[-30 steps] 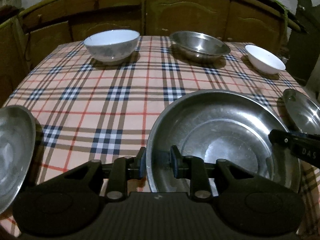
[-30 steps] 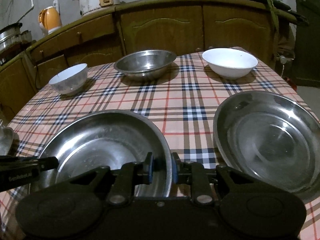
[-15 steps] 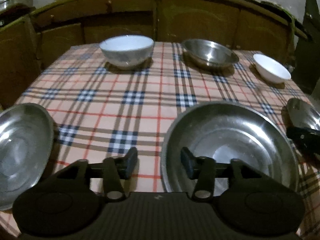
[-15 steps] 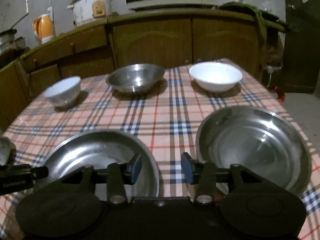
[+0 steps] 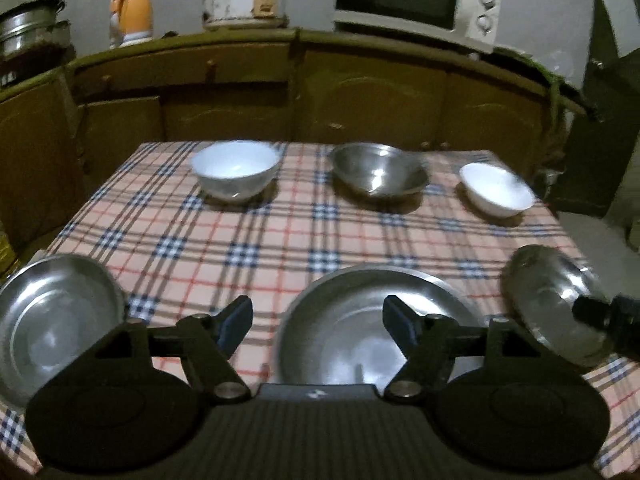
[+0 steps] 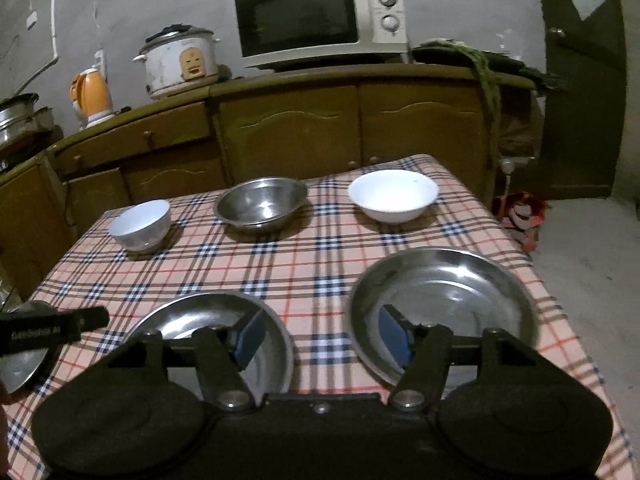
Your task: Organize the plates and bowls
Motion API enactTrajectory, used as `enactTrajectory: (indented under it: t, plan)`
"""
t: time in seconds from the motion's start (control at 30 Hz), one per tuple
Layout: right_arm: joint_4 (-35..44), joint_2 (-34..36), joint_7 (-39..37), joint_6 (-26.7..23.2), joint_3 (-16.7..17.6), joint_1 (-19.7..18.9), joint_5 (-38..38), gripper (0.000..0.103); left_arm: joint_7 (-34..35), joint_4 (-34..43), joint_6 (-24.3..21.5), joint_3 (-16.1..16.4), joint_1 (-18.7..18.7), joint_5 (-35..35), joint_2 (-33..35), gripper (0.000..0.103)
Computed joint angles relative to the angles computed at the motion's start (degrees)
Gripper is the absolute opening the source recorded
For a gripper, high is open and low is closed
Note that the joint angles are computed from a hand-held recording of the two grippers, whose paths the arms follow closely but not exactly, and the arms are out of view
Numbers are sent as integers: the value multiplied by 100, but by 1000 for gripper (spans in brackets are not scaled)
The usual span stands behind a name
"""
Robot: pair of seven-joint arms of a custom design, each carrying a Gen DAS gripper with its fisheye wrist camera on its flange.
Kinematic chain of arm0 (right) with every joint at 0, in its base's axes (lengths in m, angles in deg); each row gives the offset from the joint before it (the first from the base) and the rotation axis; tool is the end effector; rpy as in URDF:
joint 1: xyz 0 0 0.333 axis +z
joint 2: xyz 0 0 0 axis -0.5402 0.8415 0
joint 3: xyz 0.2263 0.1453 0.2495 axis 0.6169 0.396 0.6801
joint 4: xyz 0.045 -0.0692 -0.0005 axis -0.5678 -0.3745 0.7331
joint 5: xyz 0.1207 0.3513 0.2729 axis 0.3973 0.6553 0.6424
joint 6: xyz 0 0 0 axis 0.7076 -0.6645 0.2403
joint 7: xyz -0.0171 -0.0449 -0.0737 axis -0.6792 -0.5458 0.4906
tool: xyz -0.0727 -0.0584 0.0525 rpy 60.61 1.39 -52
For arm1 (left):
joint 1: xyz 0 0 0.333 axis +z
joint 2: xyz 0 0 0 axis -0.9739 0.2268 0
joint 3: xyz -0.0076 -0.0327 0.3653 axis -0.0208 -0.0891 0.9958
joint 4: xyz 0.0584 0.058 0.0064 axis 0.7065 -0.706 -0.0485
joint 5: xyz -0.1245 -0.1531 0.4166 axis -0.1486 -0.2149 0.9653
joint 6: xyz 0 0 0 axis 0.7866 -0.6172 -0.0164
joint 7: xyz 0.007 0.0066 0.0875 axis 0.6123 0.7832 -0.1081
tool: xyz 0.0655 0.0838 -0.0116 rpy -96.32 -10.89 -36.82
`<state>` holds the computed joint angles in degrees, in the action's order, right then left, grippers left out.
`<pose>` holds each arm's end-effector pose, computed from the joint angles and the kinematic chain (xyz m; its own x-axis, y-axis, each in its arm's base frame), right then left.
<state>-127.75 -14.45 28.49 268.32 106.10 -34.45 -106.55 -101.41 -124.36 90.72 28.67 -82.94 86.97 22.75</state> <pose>0.7273 0.1963 0.3271 0.3404 -0.9338 -0.1106 -0.5381 -0.0970 -0.8373 0.6640 -0.1528 0.3317 0.3156 -0.9475 0.0519 -0.5629 -0.2310 -0.7936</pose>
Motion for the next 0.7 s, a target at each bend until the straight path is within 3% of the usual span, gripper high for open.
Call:
enactTrajectory:
  t: [0.17, 0.43, 0.7]
  plan:
    - [-210, -286, -116, -41, -499, 297, 296, 76, 55, 261, 133, -69, -94, 30, 125, 74]
    - [-272, -380, -281, 5, -951, 484, 734, 78, 402, 701, 418, -23, -328, -120, 458, 74]
    - [-27, -142, -360, -25, -957, 347, 852, 79, 931, 1110, 419, 129, -605, -718, 830, 74]
